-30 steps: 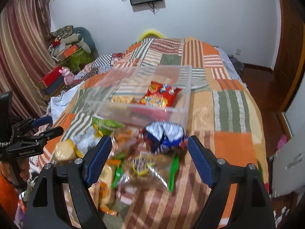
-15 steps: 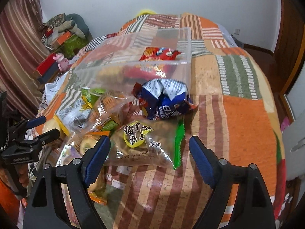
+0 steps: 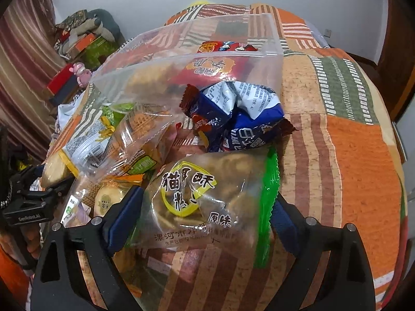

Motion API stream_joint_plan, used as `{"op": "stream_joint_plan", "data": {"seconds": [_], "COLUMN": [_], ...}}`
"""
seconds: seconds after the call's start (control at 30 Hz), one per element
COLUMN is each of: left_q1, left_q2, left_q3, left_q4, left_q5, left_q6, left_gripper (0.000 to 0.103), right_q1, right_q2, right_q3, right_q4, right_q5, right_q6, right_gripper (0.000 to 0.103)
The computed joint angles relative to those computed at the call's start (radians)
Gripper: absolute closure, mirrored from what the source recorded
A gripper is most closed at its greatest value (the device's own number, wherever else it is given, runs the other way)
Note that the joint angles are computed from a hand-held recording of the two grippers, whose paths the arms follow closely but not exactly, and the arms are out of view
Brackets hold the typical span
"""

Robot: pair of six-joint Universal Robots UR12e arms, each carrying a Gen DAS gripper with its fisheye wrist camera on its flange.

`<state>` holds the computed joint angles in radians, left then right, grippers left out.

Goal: Organize snacks
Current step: 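Grasp the wrapped bread block with the left gripper while the right gripper grasps the cat-ear crisp bag, then lift and carry the bread block and crisp bag into the clear box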

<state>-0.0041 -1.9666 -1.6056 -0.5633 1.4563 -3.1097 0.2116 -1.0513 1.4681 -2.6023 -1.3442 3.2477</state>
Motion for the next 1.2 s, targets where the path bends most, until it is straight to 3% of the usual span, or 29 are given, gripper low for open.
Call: {"op": "stream_joint_plan", "data": {"seconds": [0.07,0.3,0.83,1.2], "left_q1": [-0.002,-0.003,0.01,-0.006], "left_q2": [-0.002,0.005,0.049,0.026], "left_q3": [-0.002,-0.014,-0.016,0.056], "left_q4": [0.015,0.04,0.143,0.204], "left_q5": [0.006,0.021,-0.011,-0.042], "left_q6": [-0.004,-0.005,-0.032,-0.022], "left_gripper": [0.013,0.015,0.015,0.015], "right_q1": [-0.003,-0.003,-0.016,-0.007], "right_q2": [-0.002,-0.021,-0.072,-0.059], "right_q3": [0.004,0.03,0.073,0.026], "right_q4": [-0.007,-0.036,-0.14,-0.254], "right_q5": [0.014,0.005,0.011,-0.011], "right_q6": [-0.001,-0.023,-0.008,-0.014], "right_gripper": [0.023,0.032,0.033,0.033]}}
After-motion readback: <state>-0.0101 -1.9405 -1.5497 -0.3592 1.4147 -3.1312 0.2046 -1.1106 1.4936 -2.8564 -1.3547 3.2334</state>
